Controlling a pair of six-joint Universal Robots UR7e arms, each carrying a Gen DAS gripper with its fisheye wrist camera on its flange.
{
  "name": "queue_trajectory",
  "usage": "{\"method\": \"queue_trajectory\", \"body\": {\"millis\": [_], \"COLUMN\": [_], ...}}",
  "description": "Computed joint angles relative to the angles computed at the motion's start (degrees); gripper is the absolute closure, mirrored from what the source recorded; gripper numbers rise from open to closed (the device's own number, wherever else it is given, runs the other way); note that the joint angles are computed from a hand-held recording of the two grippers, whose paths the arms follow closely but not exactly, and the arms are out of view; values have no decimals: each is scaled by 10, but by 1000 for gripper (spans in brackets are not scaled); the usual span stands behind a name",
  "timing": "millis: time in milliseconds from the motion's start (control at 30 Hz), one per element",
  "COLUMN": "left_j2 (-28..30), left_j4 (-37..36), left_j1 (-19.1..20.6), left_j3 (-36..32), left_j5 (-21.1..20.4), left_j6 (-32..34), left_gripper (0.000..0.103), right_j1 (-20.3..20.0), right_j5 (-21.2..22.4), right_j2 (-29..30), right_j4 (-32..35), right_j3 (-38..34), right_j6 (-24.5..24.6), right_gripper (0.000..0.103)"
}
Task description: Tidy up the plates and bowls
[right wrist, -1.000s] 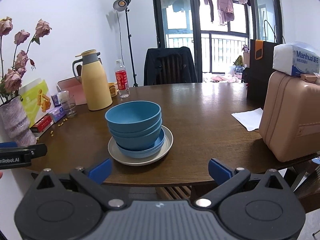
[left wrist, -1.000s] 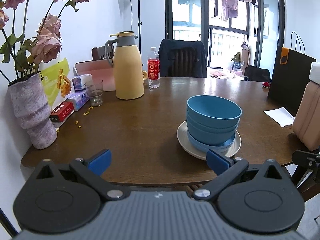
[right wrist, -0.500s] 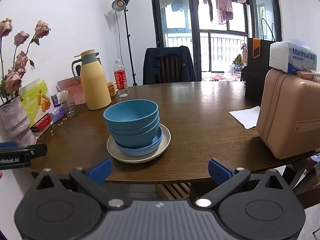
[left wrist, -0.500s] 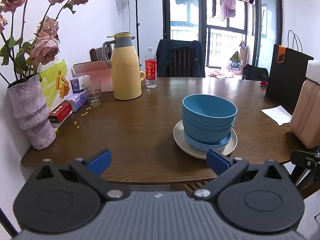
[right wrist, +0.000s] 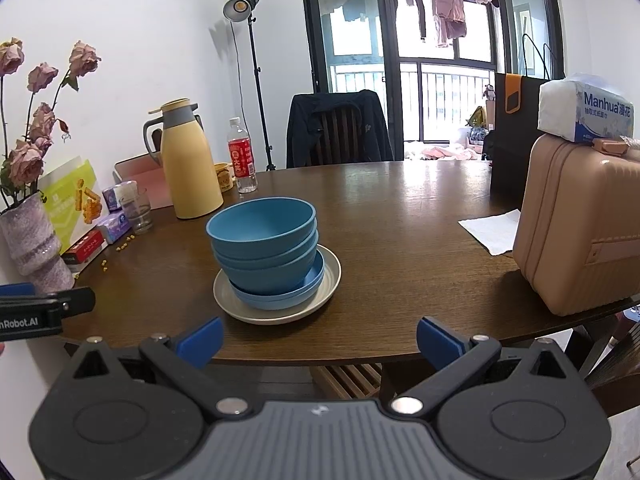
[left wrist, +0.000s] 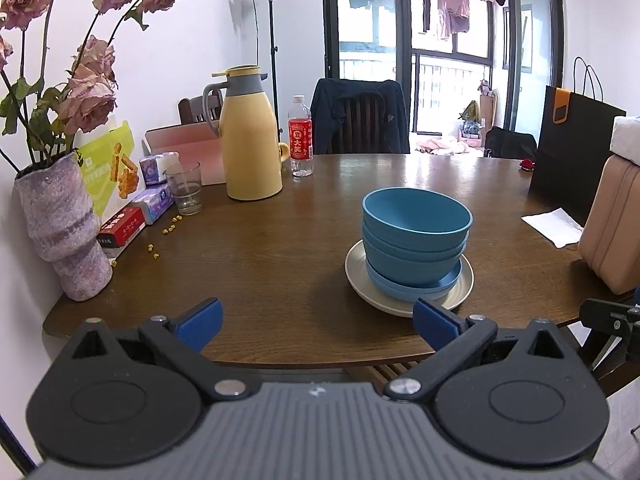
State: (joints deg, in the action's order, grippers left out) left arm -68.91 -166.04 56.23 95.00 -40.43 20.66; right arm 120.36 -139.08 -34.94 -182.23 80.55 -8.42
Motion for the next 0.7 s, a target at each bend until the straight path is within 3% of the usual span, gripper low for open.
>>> {"method": "queue_trajectory", "body": {"millis": [700], "left_j2": [3], "left_j4": [-2], "left_j1": [-1], "left_j3": [0], "left_j5": [6], "left_j6": [2], "left_gripper": [0], "right_j1": [0], "right_j5": [3], "right_j2": [-3], "right_j4": [5], "right_j3": [4], "right_j6": [8], "right_gripper": [0]}}
